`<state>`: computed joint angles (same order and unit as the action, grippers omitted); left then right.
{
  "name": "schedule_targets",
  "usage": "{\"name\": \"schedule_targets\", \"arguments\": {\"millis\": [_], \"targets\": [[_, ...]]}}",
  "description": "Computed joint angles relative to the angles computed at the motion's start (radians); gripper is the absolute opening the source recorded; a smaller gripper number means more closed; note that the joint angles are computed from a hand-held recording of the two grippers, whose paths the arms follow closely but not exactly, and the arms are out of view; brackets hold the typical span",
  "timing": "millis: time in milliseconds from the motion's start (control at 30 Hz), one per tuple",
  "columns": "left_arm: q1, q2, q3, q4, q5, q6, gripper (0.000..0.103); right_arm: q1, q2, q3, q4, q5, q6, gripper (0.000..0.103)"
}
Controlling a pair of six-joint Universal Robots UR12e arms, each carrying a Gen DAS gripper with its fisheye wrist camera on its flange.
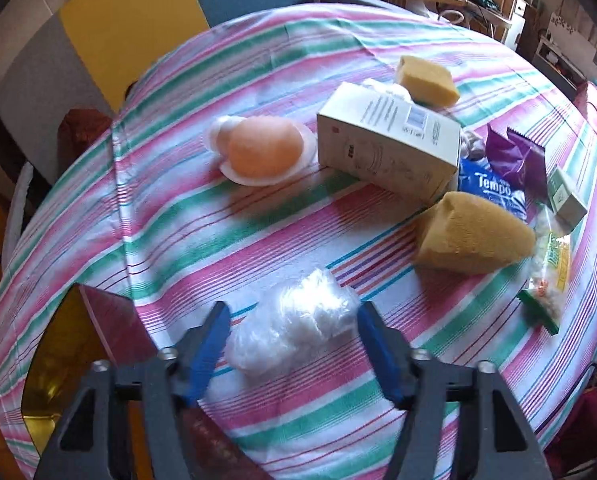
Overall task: Organize objects
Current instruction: 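Grasp the white crumpled plastic bag with the left gripper, then drop the white bag into the gold tray while the right gripper grasps the WEIDAN bag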
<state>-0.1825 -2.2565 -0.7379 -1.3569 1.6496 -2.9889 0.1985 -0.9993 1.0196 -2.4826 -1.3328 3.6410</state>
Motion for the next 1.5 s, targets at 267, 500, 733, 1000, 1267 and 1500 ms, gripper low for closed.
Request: {"name": "schedule_targets", "arguments": {"millis": [267,500,733,1000,1267,1500], "targets": [[0.012,0.049,-0.079,0.087,-0.089,-0.042,0.039,0.000,-0.001,0.001,0.003,-0.032,0.021,0.103],[0.023,0.181,-0.256,0.290,-0.210,-0.108,0.039,-0.006,0.002,-0.008,0.053,-0.040,0.068,0.103],[0.034,0.288,-0.393,0.420,-0.257,-0.155,0.039,0.005,0.018,-0.058,0.192,-0.090,0.048,0.099],[0.061,0.372,-0.507,0.501,-0.263,-0.189,0.039,0.016,0.043,-0.113,0.415,-0.052,0.049,0.081],[0.113,0.451,-0.630,0.545,-0.239,-0.257,0.039,0.027,0.082,-0.172,0.513,-0.091,0.038,0.067],[0.196,0.510,-0.719,0.536,-0.173,-0.392,0.039,0.052,0.132,-0.265,0.613,-0.190,-0.045,0.053]]}}
